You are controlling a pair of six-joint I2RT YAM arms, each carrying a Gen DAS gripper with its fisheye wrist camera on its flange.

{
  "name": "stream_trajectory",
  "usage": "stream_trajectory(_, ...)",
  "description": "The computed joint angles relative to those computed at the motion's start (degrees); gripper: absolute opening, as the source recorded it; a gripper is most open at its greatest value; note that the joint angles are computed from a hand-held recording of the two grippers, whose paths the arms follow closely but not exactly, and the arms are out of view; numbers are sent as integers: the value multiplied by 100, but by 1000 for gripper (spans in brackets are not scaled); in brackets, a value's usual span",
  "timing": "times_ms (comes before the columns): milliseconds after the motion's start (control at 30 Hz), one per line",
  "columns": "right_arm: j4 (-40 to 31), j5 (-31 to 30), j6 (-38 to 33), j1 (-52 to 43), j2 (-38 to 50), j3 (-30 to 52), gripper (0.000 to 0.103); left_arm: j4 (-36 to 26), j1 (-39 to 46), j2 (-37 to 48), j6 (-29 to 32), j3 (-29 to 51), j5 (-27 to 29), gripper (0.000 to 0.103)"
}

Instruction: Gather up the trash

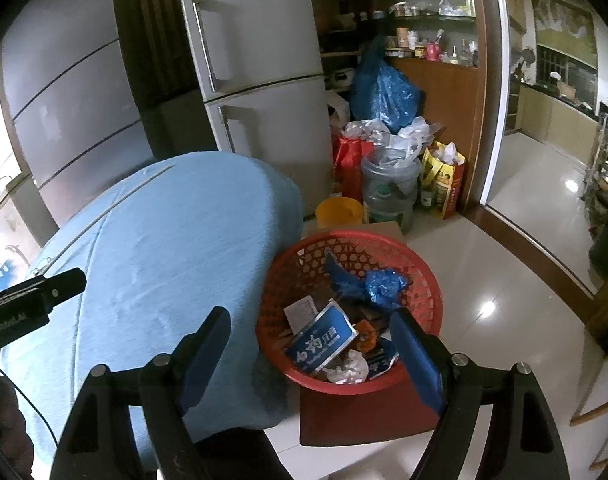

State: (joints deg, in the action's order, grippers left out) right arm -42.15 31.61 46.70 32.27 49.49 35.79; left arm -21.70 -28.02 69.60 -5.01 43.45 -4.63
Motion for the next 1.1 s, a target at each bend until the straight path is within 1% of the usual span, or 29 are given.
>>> stream_trajectory(567, -144, 330, 119, 294, 95, 107, 85, -72, 23, -26, -4, 9, 105, 80)
stream_trajectory(1100, -186, 353, 115, 270, 154, 145, 85, -76, -30, 47, 1, 52, 81, 80)
